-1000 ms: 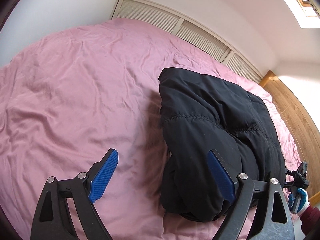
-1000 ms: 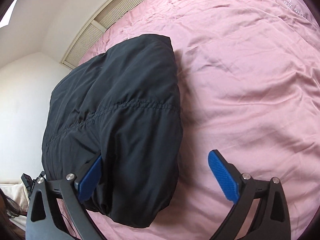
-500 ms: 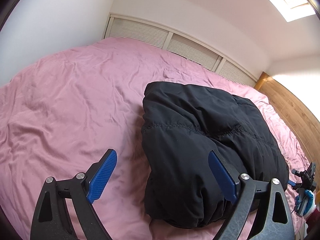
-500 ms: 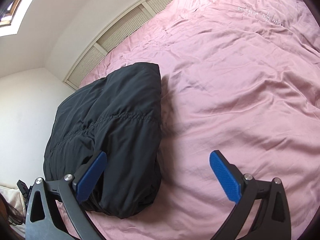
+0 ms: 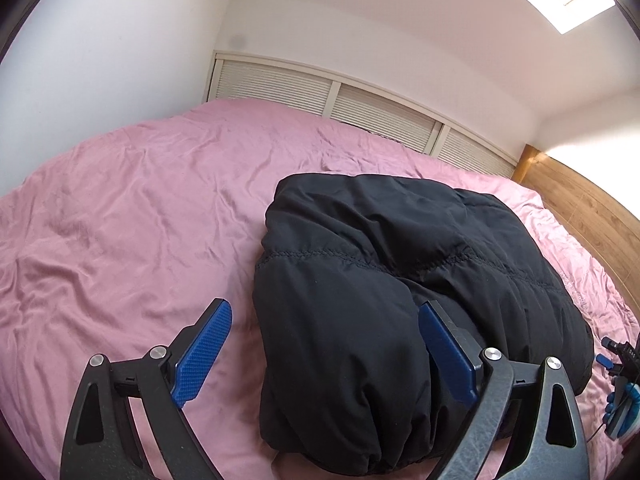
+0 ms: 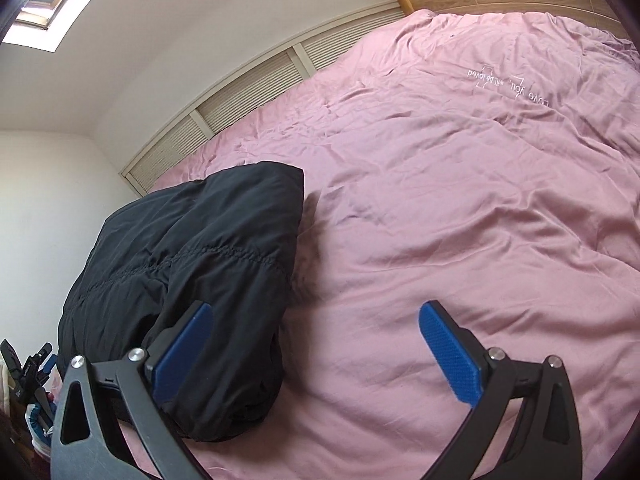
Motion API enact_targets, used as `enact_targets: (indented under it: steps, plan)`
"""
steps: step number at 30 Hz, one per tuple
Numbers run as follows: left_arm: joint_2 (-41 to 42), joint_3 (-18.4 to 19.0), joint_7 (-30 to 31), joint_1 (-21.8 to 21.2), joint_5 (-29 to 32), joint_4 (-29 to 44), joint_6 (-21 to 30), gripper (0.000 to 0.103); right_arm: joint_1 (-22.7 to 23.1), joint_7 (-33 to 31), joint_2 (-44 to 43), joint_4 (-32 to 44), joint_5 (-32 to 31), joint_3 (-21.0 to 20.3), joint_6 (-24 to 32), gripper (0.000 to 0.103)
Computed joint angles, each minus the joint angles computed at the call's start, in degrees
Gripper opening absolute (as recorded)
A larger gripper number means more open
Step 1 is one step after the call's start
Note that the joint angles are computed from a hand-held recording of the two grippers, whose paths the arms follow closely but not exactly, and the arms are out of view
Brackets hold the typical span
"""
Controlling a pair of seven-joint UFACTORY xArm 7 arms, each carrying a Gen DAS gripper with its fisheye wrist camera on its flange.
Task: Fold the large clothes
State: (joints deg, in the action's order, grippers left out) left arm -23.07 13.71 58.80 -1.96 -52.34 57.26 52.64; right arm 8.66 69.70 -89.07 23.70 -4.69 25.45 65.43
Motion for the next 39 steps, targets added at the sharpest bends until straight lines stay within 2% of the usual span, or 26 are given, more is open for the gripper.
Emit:
enact_targets:
  steps: [6,10,13,16,22,25,29,33,39]
  plan:
    - [-3.67,-0.92,-1.32,-0.51,1.85,-1.95,-0.93,0.093,0.60,-0.59,0.60,2.12,-0.32,2.08,1.91,0.103]
    - [-6.82,-0.22,-5.11,-0.55,5.19,-1.44,1.29,0.093,-0.12,-0.13,3.04,6.93,0.26,3.90,4.61,0.103]
    - [-10.27,0.96,-7.74,-0.39,8.33,-1.34,4.17,0.095,-1.20,-0.76,7.13,12.91,0.87,5.28,8.86,0.103]
    - [-13.72,2.86,-9.84,-0.42,11.15,-1.08,8.28,0.098,-2.23,0.47,9.66,18.17,2.17,7.59,10.45,0.103]
    - [-23.22,8.12,-12.26,-0.48,14.67,-1.39,16.91,0.100,-6.19,4.18,16.96,32.35,5.80,15.36,16.09,0.103]
    - [-27.80,10.75,-14.14,-0.32,17.33,-0.21,22.08,0.101,-10.09,6.04,20.74,42.30,7.66,19.84,20.89,0.103]
    - [-33.57,13.78,-15.12,-0.54,20.92,1.63,26.58,0.102,-17.74,4.91,24.27,56.91,9.68,25.28,28.26,0.103]
    - [-38.89,15.41,-15.38,-0.13,26.12,2.40,28.21,0.102,-26.55,2.07,25.42,70.88,11.49,29.09,35.68,0.103]
    - [-45.03,16.61,-15.98,0.92,33.66,1.74,27.98,0.102,-37.06,0.53,24.61,87.26,15.88,30.96,44.97,0.103]
